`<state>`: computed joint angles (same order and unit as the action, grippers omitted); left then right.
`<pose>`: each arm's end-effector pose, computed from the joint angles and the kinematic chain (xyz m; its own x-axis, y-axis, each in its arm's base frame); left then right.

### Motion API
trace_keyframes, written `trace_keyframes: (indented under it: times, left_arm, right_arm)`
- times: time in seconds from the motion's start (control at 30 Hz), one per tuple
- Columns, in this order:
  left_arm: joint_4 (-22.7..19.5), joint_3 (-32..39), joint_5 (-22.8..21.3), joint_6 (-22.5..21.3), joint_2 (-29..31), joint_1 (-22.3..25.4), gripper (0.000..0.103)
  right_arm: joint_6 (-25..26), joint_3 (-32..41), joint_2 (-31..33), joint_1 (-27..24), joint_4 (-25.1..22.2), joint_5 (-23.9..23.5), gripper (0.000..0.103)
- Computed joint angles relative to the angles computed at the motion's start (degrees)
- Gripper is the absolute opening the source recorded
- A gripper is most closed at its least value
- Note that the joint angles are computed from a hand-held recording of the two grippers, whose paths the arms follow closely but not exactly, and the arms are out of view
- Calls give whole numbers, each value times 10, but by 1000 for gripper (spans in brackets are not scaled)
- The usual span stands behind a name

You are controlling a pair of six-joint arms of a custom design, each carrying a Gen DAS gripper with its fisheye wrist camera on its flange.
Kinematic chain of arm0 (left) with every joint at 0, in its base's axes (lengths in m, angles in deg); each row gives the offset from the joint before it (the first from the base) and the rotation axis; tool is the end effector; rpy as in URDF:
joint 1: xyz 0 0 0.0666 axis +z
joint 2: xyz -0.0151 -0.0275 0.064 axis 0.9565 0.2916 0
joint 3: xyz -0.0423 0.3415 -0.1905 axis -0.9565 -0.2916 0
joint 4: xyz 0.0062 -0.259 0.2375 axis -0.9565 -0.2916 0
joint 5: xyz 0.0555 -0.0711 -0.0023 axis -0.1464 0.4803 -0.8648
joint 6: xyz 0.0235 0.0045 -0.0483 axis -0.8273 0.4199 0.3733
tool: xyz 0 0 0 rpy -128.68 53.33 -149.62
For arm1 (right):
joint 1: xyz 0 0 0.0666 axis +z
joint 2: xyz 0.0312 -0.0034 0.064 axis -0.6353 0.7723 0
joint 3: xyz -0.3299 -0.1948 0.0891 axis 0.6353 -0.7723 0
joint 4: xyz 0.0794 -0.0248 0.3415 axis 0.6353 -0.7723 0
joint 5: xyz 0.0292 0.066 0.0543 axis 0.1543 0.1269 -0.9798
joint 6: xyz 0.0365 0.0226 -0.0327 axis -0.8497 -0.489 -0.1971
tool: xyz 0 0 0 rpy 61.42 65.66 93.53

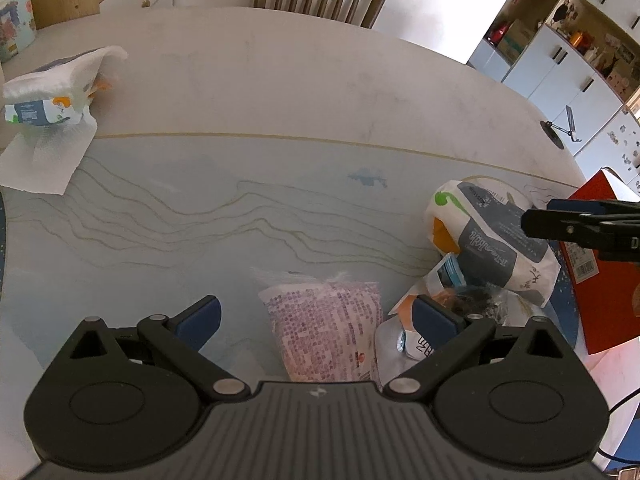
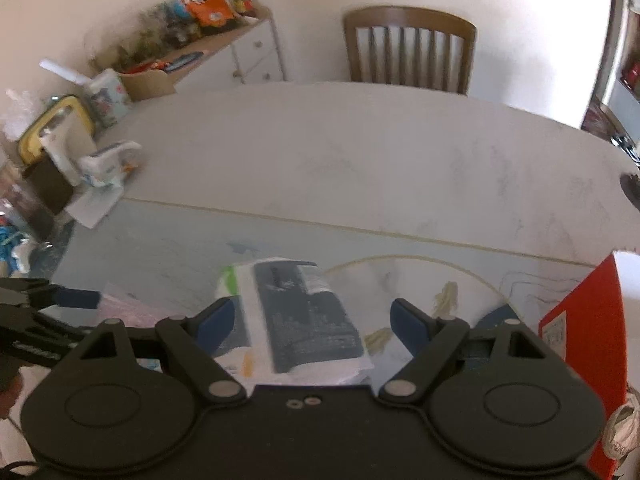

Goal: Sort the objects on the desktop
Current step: 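Grasp the white-and-grey printed bag with the right tool while the left tool grasps the pink packet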

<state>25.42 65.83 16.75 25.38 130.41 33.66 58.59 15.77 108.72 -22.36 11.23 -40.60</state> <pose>0.3613 -0.2778 0.2894 -0.6109 -0.6378 -0.4691 -0.5991 0.7597 -0.2529 0.5699 0.1940 0.2991 -0.4380 -0.6951 -0.5701 -0.8904 0.4230 0.1682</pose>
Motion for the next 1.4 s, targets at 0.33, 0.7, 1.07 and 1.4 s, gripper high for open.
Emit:
trace_keyframes:
  times: [0.33, 0.7, 1.07, 1.4]
  left_arm:
    - [9, -4, 13, -5, 1, 7, 102]
    - [13, -8, 20, -2, 0, 7, 102]
    - [22, -15, 22, -5, -3, 9, 101]
    - [37, -11, 24, -12, 1, 10, 74]
  right_arm:
    - [-14, 28, 26, 3, -28, -19, 85]
    - [55, -22, -5, 29, 9, 16, 85]
    - [71, -29, 12, 40, 28, 54, 86]
    - [65, -28, 16, 41, 30, 68, 85]
